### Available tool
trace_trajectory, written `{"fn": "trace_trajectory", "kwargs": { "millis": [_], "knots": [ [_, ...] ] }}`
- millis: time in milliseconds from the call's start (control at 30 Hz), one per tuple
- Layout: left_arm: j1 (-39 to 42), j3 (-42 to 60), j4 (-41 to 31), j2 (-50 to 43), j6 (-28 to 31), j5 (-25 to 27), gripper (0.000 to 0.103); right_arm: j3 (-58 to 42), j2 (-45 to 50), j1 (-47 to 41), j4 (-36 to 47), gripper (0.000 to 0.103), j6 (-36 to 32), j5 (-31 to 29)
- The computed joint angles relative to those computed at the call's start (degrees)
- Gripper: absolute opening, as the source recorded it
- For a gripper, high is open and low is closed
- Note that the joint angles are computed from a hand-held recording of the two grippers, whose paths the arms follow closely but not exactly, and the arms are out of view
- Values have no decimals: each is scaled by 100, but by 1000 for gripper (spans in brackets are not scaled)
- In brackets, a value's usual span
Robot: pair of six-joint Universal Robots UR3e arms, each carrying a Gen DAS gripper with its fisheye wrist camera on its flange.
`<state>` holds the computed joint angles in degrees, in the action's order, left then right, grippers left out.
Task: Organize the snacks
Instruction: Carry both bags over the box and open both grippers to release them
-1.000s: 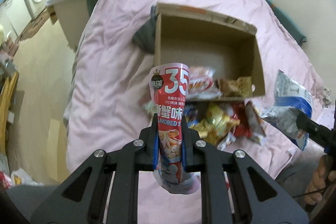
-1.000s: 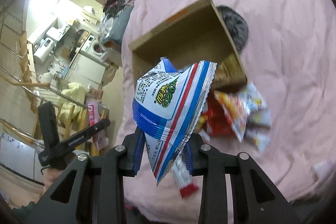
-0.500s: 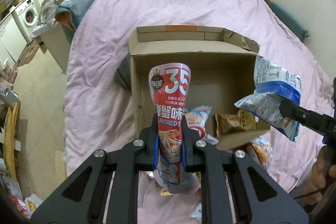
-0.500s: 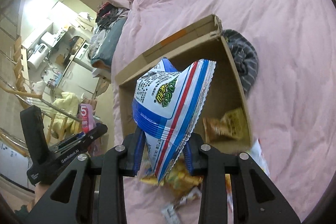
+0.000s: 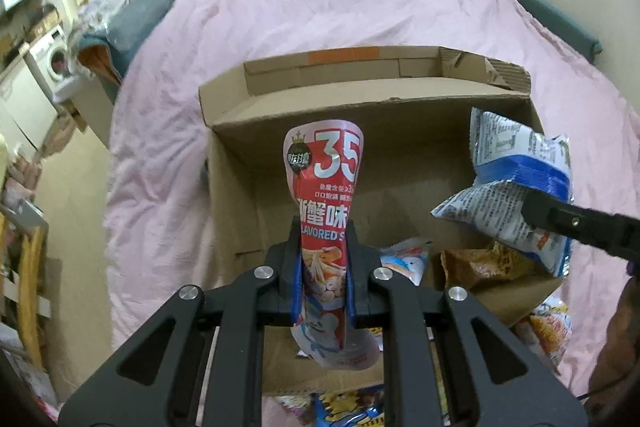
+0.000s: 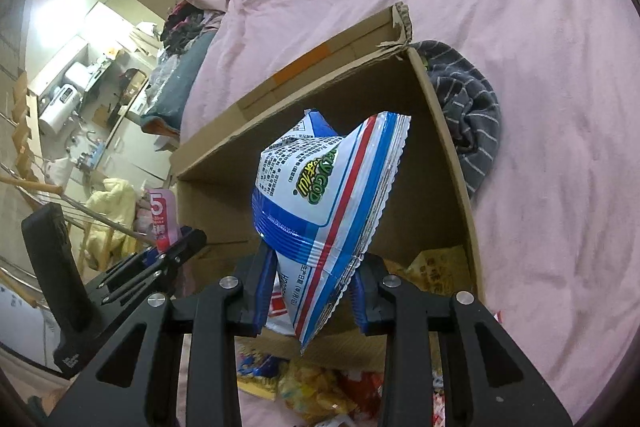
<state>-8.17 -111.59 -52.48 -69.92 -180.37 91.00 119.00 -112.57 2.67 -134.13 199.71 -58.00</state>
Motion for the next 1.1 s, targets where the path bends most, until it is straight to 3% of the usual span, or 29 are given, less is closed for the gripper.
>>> {"fn": "trace_trajectory", "kwargs": {
  "millis": [400, 600, 800, 867, 933, 1000, 1067, 1100],
  "knots": [
    [327, -41, -112, -61, -47, -386, 16, -283, 708, 574, -197, 34, -67, -413],
    [226, -46, -94, -53, -34, -294, 18, -438, 851, 806, -242, 35, -115, -708],
    [178, -17, -103, -20, -39, -251, 35, -351, 721, 784, -368, 37, -82, -830],
    [170, -18, -121, -3, -37, -271, 48, -298, 677, 712, -386, 38, -104, -772],
    [131, -26, -104, 17, -40, -231, 52, -279, 659, 675, -391, 38, -109, -750],
    [135, -18, -123, 36, -31, -271, 63, -267, 650, 650, -395, 38, -127, -737],
    [129, -52, -79, 82, -52, -266, 82, -283, 651, 657, -401, 38, -127, -730],
    [109, -85, -18, 115, -68, -239, 84, -293, 653, 666, -403, 38, -140, -743]
  ]
}}
